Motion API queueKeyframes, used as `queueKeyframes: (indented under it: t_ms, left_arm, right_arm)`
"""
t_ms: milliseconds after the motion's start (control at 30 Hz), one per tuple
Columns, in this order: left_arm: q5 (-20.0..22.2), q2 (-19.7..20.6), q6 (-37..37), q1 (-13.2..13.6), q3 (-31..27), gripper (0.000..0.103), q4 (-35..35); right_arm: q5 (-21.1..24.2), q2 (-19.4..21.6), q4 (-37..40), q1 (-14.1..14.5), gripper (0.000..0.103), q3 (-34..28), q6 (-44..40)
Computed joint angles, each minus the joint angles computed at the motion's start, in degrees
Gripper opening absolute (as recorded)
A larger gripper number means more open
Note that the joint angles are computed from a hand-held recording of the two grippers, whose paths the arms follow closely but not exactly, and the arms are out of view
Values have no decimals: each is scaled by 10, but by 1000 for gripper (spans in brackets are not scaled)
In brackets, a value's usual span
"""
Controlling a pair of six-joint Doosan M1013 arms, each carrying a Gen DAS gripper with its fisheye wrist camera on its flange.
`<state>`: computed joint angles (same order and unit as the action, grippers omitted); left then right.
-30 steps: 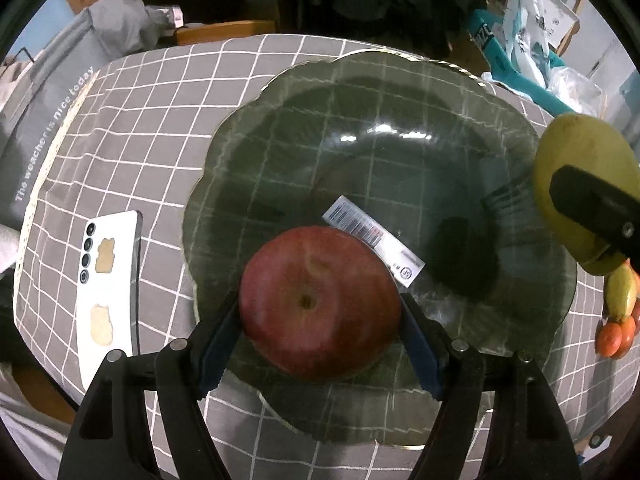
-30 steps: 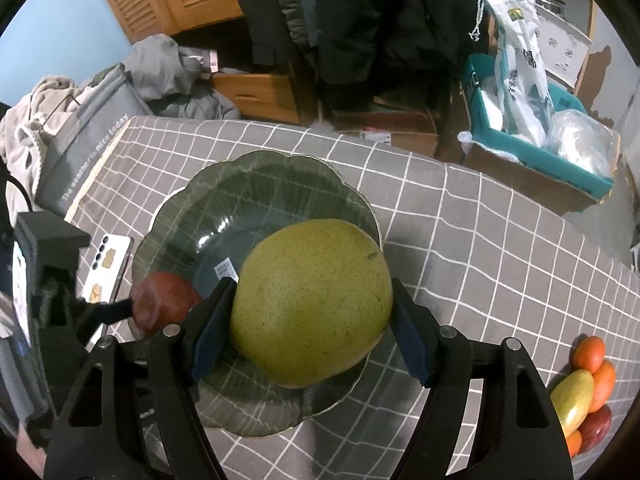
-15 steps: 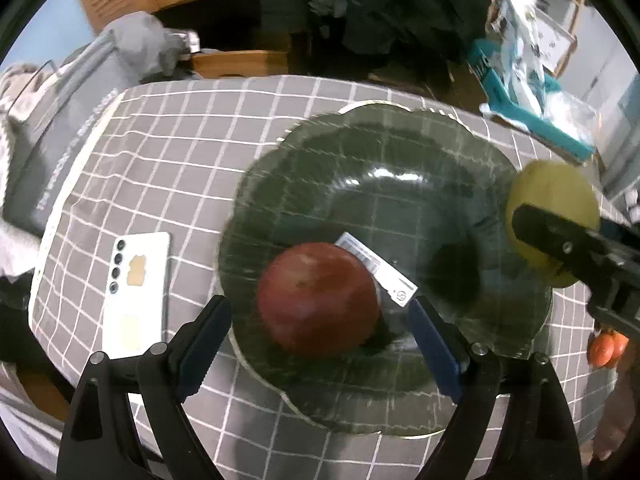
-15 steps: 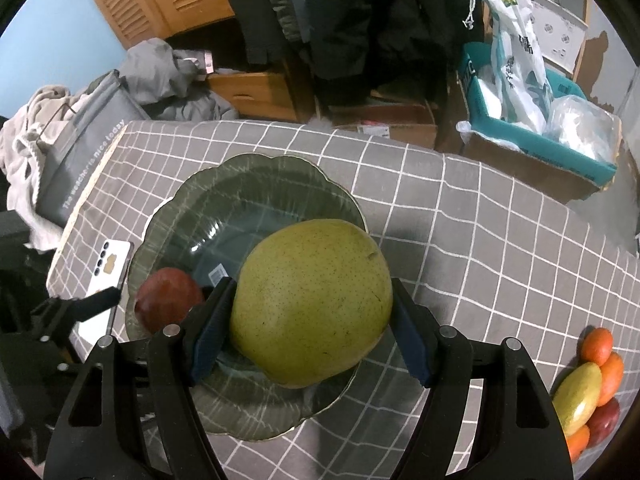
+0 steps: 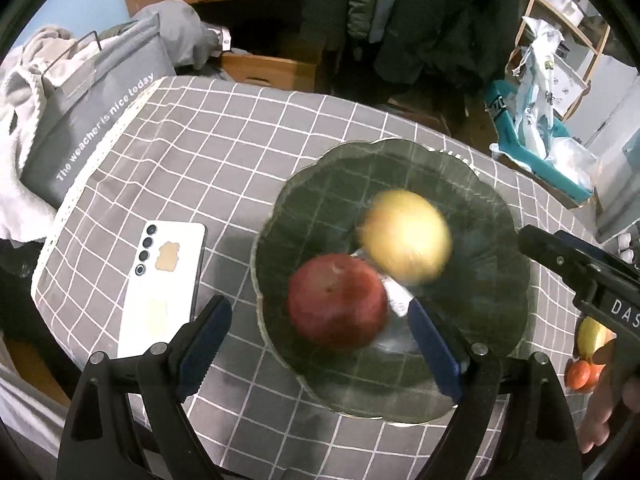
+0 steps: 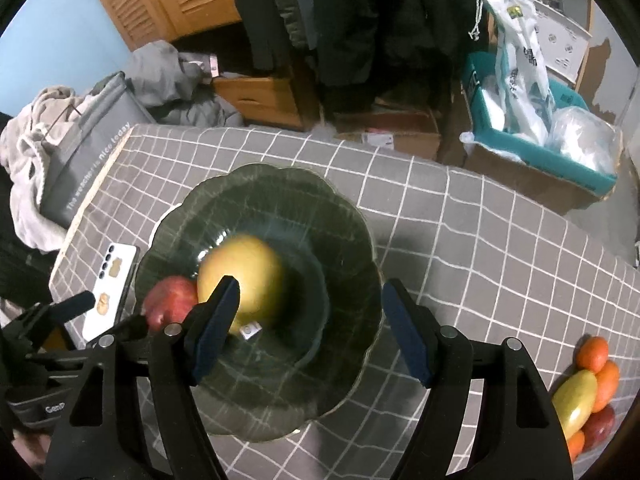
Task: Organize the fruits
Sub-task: 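Lower the apple and pomelo into the bowl and open both tools, then withdraw both tools from the bowl back toward the remaining fruit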
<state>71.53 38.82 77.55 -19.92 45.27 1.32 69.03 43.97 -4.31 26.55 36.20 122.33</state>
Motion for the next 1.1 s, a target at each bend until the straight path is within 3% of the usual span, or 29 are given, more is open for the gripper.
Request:
queueKeyframes:
  t_ms: [200, 467, 733, 1100]
  left_arm:
    - [-11, -7, 2, -2, 5, 91, 1]
    - [-38, -23, 4, -9, 17, 91, 14]
    - [-71, -43, 11, -16, 32, 91, 9]
    - [-114, -63, 34, -32, 43, 102, -7]
  right_arm:
    - [0, -6, -22, 3, 75, 6, 7]
    - [8, -22, -106, 17, 75, 19, 20]
    - [-22, -65, -158, 24, 79, 71, 51]
    - [-59, -139, -223, 26, 85, 160, 119]
